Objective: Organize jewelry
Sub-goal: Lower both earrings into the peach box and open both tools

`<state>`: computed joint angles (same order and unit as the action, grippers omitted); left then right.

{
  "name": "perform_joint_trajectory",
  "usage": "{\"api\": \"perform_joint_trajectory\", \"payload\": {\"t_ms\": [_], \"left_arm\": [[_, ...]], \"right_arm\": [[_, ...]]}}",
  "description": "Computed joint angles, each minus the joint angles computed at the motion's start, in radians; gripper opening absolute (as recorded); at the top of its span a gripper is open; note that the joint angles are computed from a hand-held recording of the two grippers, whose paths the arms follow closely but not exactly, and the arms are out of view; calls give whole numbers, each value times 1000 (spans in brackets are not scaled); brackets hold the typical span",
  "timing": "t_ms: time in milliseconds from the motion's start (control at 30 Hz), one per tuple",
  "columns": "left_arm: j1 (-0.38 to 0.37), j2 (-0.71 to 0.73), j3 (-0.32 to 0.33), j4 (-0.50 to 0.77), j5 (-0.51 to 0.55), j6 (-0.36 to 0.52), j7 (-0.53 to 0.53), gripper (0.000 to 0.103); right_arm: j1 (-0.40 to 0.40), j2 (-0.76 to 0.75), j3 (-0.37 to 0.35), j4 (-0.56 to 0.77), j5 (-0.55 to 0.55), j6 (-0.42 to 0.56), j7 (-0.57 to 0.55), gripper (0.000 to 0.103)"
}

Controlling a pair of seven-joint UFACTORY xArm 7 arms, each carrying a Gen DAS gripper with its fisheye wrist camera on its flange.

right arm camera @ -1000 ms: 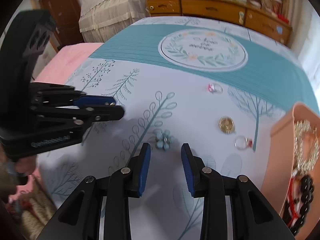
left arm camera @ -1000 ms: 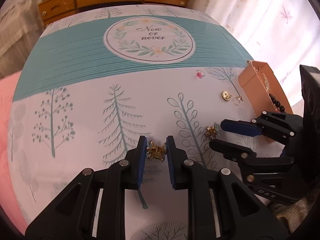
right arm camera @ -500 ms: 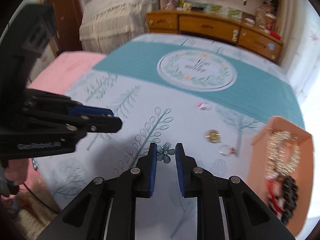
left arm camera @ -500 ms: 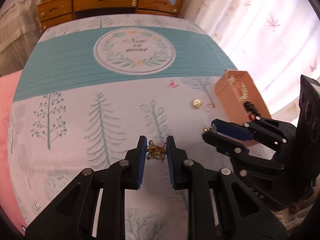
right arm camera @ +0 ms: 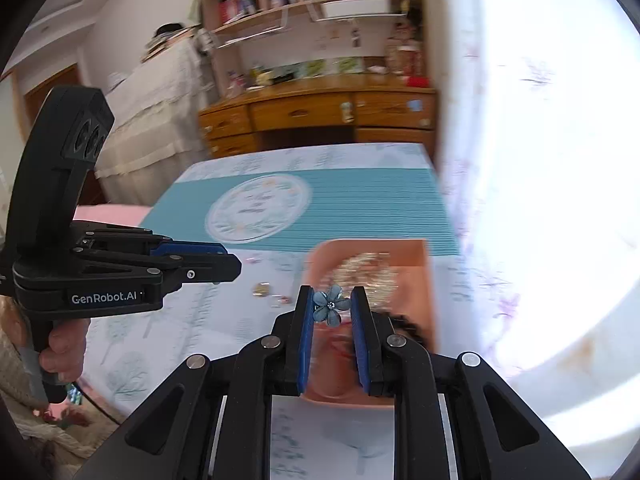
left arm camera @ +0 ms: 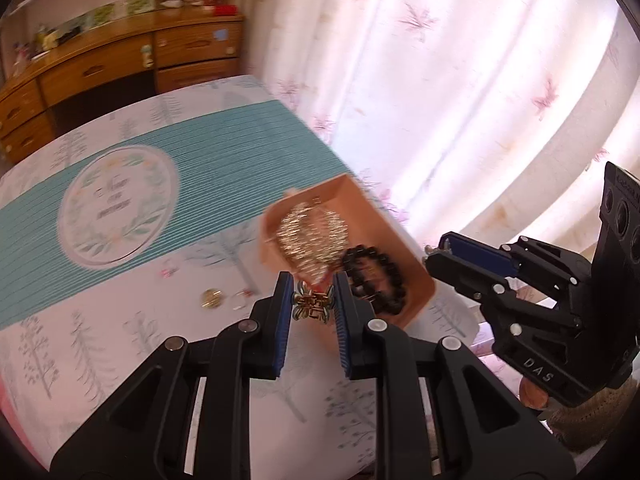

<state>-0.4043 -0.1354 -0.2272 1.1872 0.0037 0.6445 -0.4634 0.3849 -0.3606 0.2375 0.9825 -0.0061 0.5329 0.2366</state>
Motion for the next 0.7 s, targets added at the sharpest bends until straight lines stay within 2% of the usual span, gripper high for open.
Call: {"api": "perform_joint_trajectory", "payload": {"t_ms": [200, 400, 467, 533, 600, 700], "left_arm": [[-50, 162, -20, 129, -17, 34, 35, 17], [-94, 209, -22, 148, 28, 76, 54, 19], [-102, 206, -18, 142, 49, 90, 53, 27], [-105, 193, -14, 122, 69, 90, 38, 52], [-106, 177, -13, 101, 85, 75, 15, 58], [-97, 156, -10, 80, 70, 72, 16, 58]], "right_arm": [[-36, -63, -26, -81, 2, 13, 18, 18], [-41, -69, -55, -140, 37, -4, -6, 18], [-44, -63, -56, -145, 41, 1, -9, 19], [-43, -52, -59, -147, 51, 1, -13, 20], [-45, -47, -53, -150, 55, -8, 1, 21], [-40, -33, -50, -142, 62, -19, 9, 21]]}}
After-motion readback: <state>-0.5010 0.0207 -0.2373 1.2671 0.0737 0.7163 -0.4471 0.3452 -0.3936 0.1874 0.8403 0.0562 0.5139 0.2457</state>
